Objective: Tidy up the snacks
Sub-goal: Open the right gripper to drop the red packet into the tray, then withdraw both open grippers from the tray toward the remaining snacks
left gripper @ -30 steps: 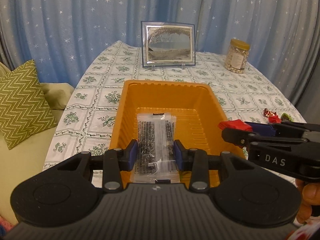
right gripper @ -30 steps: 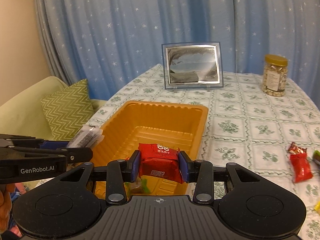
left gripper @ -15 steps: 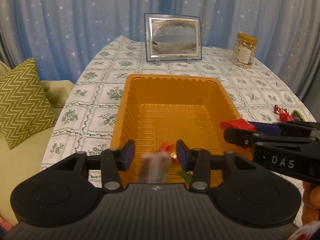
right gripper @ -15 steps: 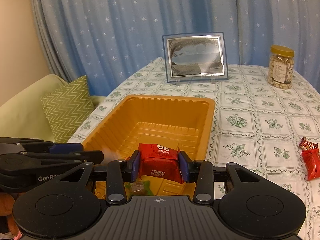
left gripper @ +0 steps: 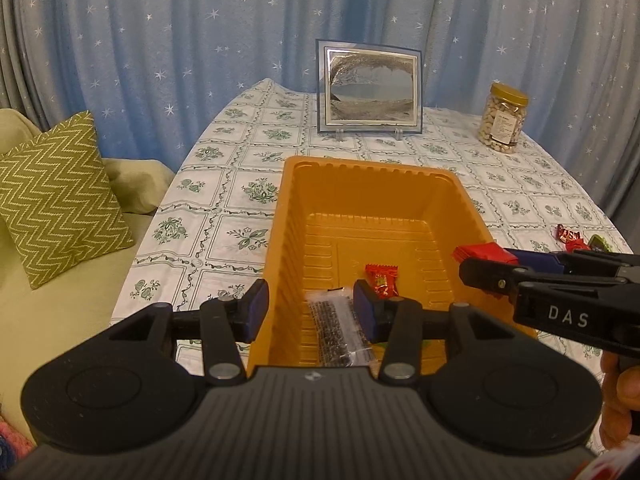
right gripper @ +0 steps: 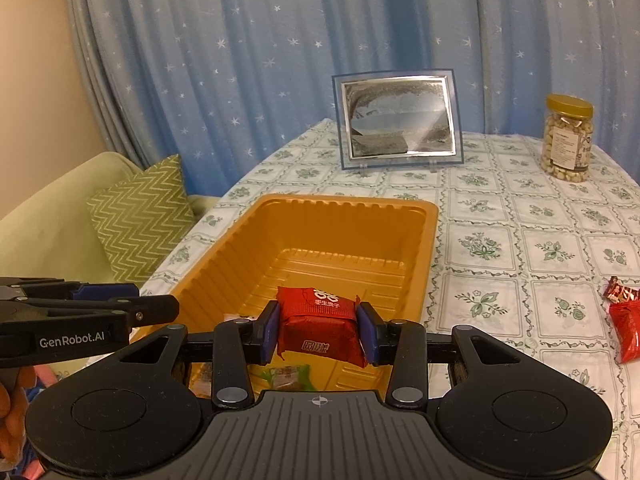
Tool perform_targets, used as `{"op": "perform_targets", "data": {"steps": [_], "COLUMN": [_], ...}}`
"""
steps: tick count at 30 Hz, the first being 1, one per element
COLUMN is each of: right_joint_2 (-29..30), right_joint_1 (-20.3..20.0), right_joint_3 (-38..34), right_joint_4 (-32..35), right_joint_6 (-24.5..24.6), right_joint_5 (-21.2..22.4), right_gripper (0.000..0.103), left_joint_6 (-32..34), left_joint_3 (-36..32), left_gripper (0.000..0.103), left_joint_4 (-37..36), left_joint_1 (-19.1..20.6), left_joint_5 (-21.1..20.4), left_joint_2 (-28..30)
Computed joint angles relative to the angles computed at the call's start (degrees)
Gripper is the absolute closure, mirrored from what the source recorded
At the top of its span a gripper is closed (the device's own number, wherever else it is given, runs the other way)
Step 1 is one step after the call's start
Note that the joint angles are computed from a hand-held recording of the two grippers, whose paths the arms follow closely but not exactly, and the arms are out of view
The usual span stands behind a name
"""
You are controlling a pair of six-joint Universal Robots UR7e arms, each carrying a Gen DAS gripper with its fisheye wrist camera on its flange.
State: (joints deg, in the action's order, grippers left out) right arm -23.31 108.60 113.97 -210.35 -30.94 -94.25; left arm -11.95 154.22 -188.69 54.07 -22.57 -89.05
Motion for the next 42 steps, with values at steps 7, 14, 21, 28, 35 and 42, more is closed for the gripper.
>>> {"op": "perform_targets", "data": {"steps": [7, 14, 21, 28, 35, 42], "right_joint_2": [-0.24, -1.08, -3.26, -7.83, -13.49, -18.31], "right_joint_1": [-0.58, -1.2, -1.18, -0.58, -0.53, -0.91], "right_joint_3": [-0.08, 1.25, 4.45, 10.49, 17.86, 23.76], "right_joint_4": [0.2, -2.91, -5.96, -7.7, -10.24, -12.86], "right_joint_6": [2.7, 3.28, 2.93, 4.07, 6.83, 8.46], "right_joint_5": [1.72, 0.4, 0.09, -2.19, -5.12, -7.03], "right_gripper": [0.027, 0.027, 0.027, 0.027, 0.027, 0.027], "left_joint_6": [-0.66, -5.97, -17.03, -36.86, -60.42, -76.28], "left_joint_3": [0.27, 1.21, 2.09, 1.59, -0.99, -2.55], "left_gripper": [0.049, 0.046, 0.041, 0.034, 0.025, 0.018], "left_joint_4": [0.37, 7.35, 23.42, 52.45, 83.62, 100.74], "left_joint_1": [-0.08, -2.06, -6.93, -14.32, -22.99, -31.13], "left_joint_5": [0.73, 2.04, 3.83, 4.43, 2.77, -0.91], "left_joint_2": [-0.68, -4.18, -11.22, -21.5, -28.6, -29.99]}}
